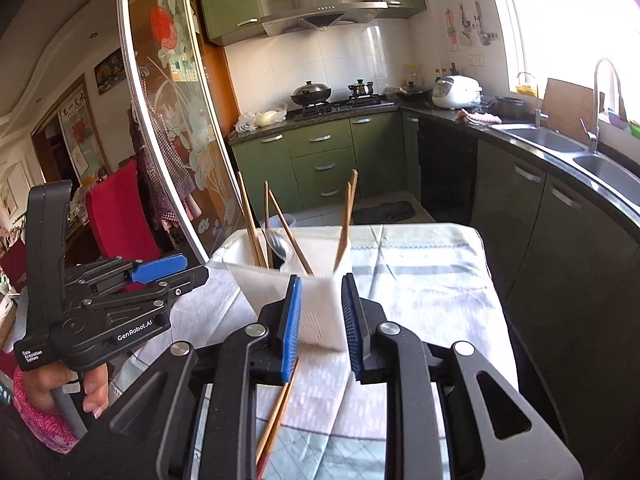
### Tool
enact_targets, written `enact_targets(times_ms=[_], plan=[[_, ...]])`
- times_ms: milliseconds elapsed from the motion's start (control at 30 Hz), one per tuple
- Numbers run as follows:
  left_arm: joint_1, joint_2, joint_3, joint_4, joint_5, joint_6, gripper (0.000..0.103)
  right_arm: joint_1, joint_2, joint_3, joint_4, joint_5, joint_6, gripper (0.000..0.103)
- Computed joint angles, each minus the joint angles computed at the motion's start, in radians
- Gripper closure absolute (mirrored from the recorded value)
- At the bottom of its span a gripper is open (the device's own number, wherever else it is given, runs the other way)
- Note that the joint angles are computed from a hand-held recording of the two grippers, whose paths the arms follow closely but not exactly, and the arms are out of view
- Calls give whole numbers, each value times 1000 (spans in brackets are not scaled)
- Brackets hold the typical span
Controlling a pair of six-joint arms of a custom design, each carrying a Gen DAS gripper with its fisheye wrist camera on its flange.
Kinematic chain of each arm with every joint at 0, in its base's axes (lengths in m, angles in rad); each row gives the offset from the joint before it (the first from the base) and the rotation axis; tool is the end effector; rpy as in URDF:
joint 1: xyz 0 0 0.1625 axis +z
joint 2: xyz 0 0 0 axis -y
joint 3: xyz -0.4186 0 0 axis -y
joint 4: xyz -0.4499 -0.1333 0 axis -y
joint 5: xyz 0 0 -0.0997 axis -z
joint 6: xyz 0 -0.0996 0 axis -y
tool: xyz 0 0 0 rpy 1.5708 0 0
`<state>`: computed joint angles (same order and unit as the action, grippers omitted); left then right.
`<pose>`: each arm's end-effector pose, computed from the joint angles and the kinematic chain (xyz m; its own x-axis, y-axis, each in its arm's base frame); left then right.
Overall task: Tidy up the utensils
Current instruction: 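Grasp one of the last two chopsticks with the left tool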
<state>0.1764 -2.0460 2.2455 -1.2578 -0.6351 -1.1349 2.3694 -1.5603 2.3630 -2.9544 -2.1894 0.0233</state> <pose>-0.2651 -0.2641 0.3452 -0.6576 0.1372 -0.7407 0.6202 0.6568 -0.4289 0.3714 -0.2563 0.2444 -0.8101 -0.3479 0.4719 -0.5802 0.5915 -0.5599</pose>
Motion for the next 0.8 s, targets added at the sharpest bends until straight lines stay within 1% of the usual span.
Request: enact_targets(times_ms=[133, 233, 400, 467, 600, 733, 800], plan=[[-6, -30, 63, -5, -118, -43, 72, -21, -136, 117, 82, 15, 88, 80], [21, -36, 112, -38, -182, -56, 72, -45, -230, 184, 141, 39, 132, 80], [63, -33, 168, -68, -228, -83, 72, -82, -355, 264, 198, 76, 168, 80], [81, -25, 179, -69, -236, -83, 72, -97, -394, 286, 213, 89, 175, 77], [117, -1, 188, -77, -250, -82, 72, -121, -427, 307, 223, 114, 182, 77], [157, 18, 197, -117, -278, -52, 72, -130, -425, 306, 221, 132, 183, 77], [155, 31, 195, -107, -264, -62, 72, -128, -406, 291, 218, 137, 188, 77]])
